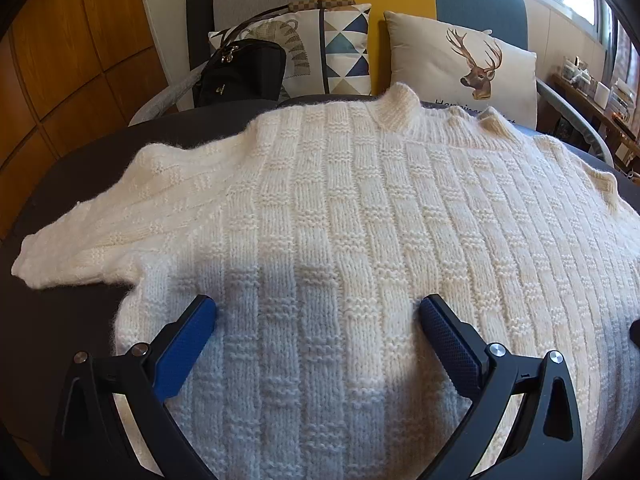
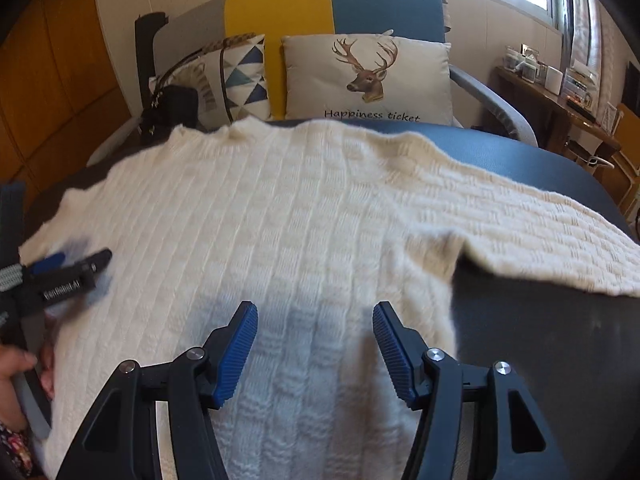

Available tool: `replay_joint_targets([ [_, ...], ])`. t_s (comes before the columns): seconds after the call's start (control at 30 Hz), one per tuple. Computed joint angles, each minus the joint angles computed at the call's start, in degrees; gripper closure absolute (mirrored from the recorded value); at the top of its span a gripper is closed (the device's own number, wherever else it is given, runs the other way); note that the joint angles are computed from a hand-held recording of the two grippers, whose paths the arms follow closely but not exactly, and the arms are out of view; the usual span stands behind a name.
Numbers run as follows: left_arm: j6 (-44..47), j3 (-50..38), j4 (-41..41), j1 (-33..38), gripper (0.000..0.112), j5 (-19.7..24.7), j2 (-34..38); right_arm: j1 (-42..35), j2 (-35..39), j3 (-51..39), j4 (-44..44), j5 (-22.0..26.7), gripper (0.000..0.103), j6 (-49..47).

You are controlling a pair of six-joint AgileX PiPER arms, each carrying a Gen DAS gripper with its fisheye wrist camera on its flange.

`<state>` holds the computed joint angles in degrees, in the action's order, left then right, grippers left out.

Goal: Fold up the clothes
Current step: 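Lower the right tool onto the outstretched sleeve beside the body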

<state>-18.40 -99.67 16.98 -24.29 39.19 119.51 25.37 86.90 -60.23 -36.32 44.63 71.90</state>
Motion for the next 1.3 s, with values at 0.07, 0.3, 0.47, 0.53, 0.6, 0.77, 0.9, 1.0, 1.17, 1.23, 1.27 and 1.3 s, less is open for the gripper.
replay_joint_targets([
  [0.07, 0.13, 0.18, -0.18, 0.08, 0.009, -0.15, -0.08, 0.85, 2.05, -0.7, -1.21, 1.92, 0.042, 0.59],
  [0.3, 0.48, 0.66, -0.68, 0.23, 0.009, -0.39, -0.44, 2.09, 4.17, -2.24, -5.18, 9.21, 0.032, 1.66],
  [0.47, 0.75, 0.5, -0.97, 0.33, 0.009, -0.28, -0.44, -0.27, 2.66, -1.08, -2.45, 6.77, 0.025, 0.35],
  [0.53, 0.73, 0.44, -0.94, 0.31, 0.009, -0.23, -0.43, -0.29, 1.67, -1.36, -0.91, 6.74, 0.026, -0.55],
  [0.6, 0.69, 0.35, -0.9, 0.26, 0.009, -0.16, -0.38, 2.04, 0.13, -1.66, -1.58, 7.71, 0.026, 1.66],
  [0.77, 0.57, 0.1, -0.79, 0.16, 0.009, 0.02, -0.25, 7.94, -1.1, -1.63, -2.29, 5.4, 0.026, 5.21],
  [0.9, 0.66, 0.11, -0.92, 0.18, 0.009, 0.02, -0.24, 9.21, 1.75, -0.72, -2.18, 5.07, 0.027, 6.11],
  [1.0, 0.79, 0.08, -1.1, 0.2, 0.009, 0.03, -0.23, 11.2, 3.49, -2.49, -4.48, 11.3, 0.026, 6.28],
  [1.17, 1.19, -0.2, -1.47, 0.3, 0.009, 0.26, -0.07, 7.45, -0.34, 2.56, -2.79, 5.75, 0.019, 7.09],
  [1.23, 0.93, -0.57, -0.92, 0.13, 0.009, 0.79, 0.08, 6.85, -0.38, 2.58, -1.97, 4.89, 0.015, 5.44],
  [1.27, 0.58, -0.93, -0.33, -0.11, 0.009, 1.27, 0.23, 6.73, -0.43, 2.68, -1.85, 4.44, 0.014, 5.14],
  [1.3, 0.24, -1.28, 0.24, -0.34, 0.009, 1.77, 0.39, 6.84, -0.67, 2.79, -1.71, 4.13, 0.014, 5.24],
])
